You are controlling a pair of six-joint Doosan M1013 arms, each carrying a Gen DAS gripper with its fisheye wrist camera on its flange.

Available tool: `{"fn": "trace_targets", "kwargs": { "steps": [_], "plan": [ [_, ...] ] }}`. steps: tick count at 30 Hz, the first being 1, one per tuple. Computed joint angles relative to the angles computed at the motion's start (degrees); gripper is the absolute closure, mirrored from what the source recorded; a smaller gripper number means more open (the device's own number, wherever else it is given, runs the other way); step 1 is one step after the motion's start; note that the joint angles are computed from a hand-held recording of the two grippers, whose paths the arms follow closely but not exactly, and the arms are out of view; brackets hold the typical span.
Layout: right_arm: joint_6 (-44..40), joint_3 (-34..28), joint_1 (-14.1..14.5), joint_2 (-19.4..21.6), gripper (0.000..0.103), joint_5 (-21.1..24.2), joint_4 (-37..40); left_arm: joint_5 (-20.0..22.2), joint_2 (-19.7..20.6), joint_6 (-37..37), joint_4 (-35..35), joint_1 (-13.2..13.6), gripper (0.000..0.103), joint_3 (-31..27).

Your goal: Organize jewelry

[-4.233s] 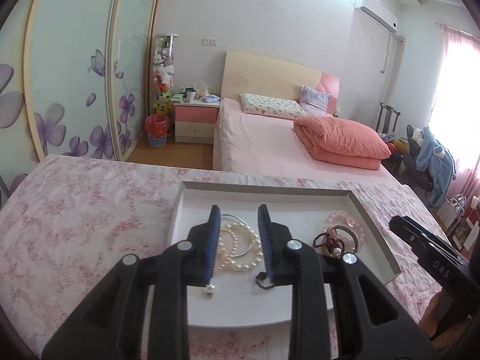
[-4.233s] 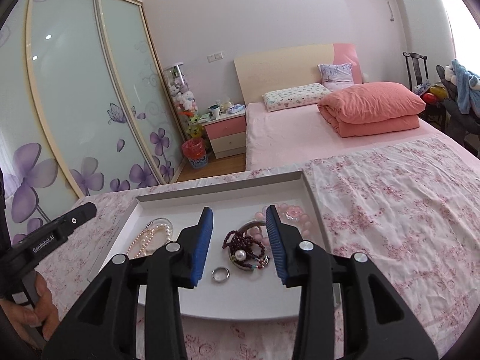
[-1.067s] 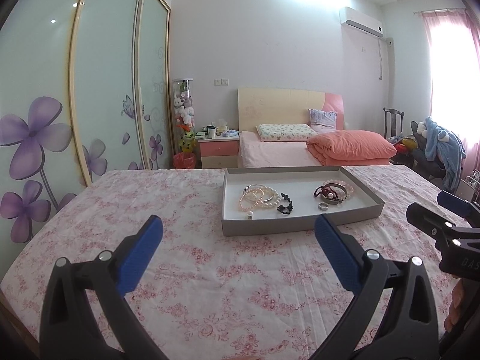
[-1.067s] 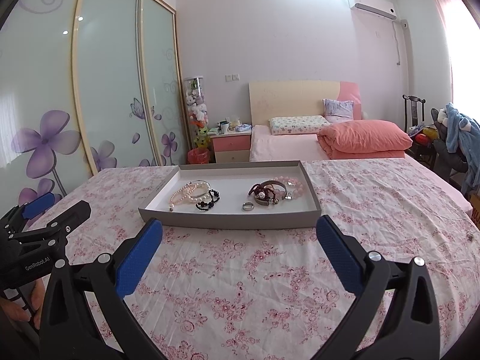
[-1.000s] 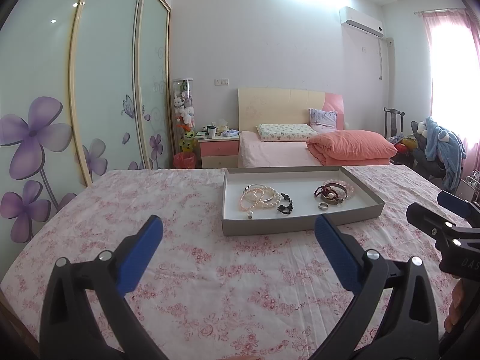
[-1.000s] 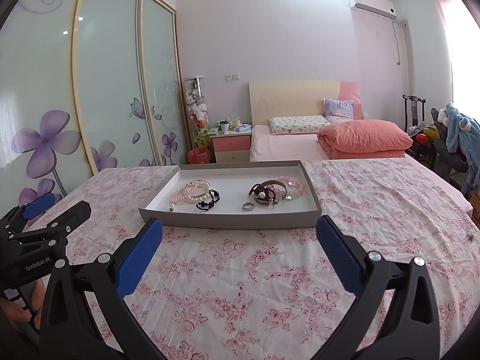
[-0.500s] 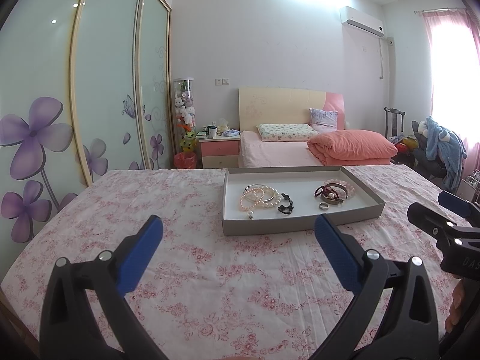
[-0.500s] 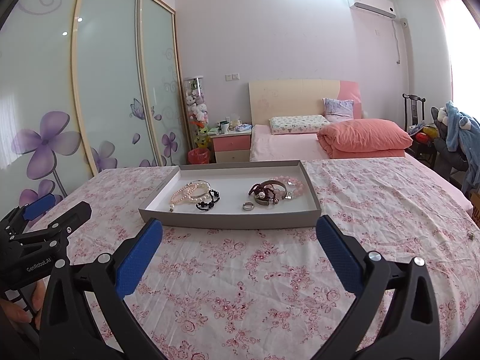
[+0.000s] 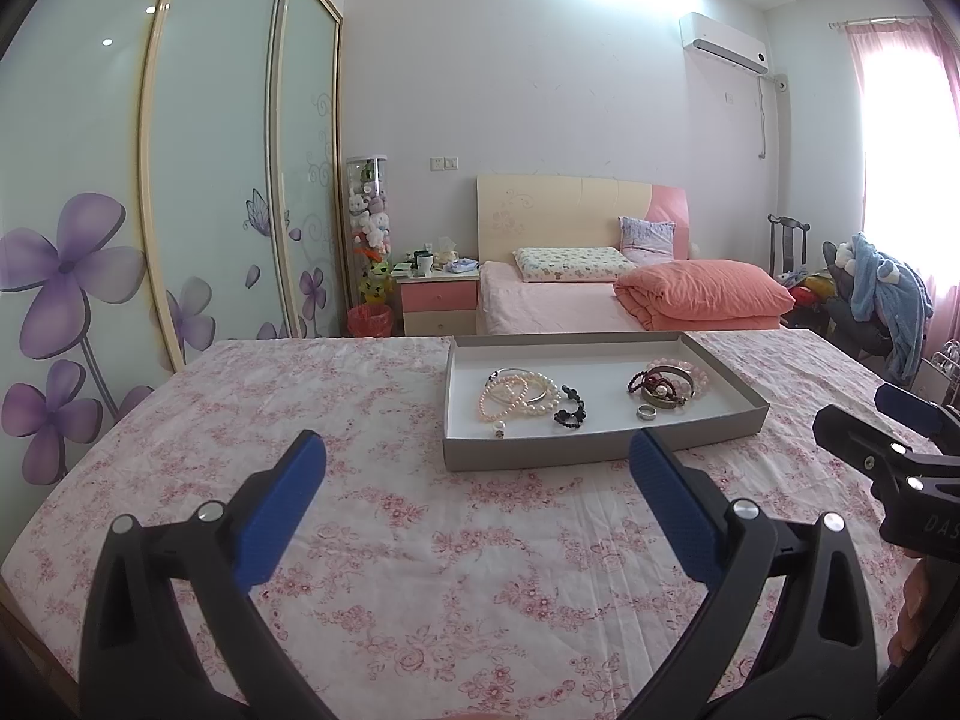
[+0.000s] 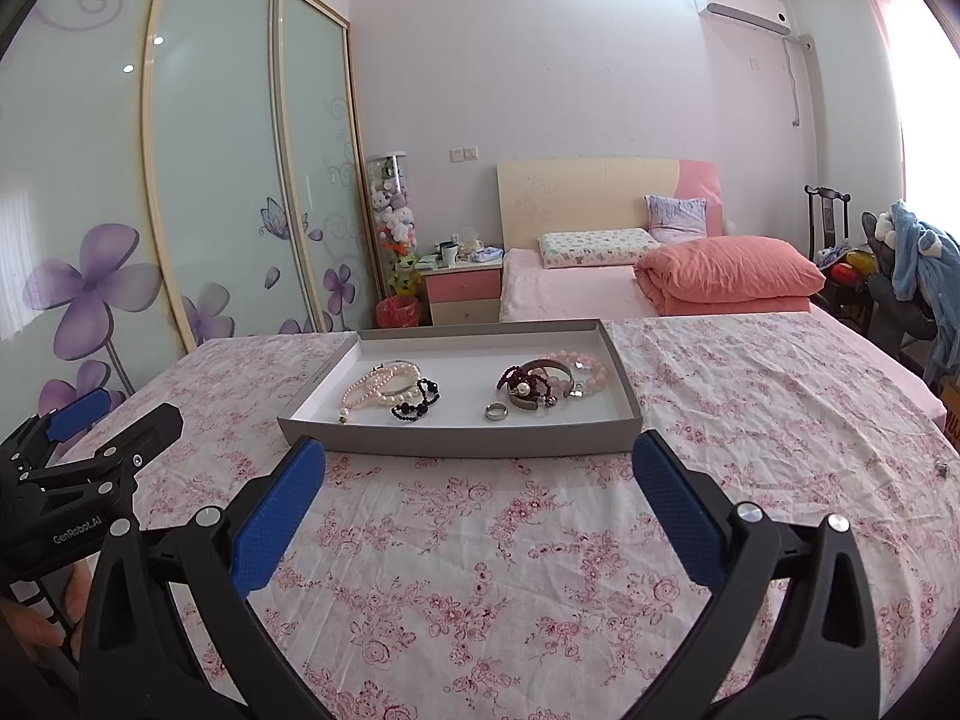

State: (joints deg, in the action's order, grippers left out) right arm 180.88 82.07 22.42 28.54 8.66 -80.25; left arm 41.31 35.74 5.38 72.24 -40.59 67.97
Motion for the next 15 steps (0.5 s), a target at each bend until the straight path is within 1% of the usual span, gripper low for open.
{"fn": "trace_targets", "kwargs": {
  "steps": [15],
  "plan": [
    [-0.2,0.0,-0.1,0.0,0.002,-0.1,0.3,0.1,0.0,0.1,-0.1,0.0,0.004,-0.1]
  ]
}}
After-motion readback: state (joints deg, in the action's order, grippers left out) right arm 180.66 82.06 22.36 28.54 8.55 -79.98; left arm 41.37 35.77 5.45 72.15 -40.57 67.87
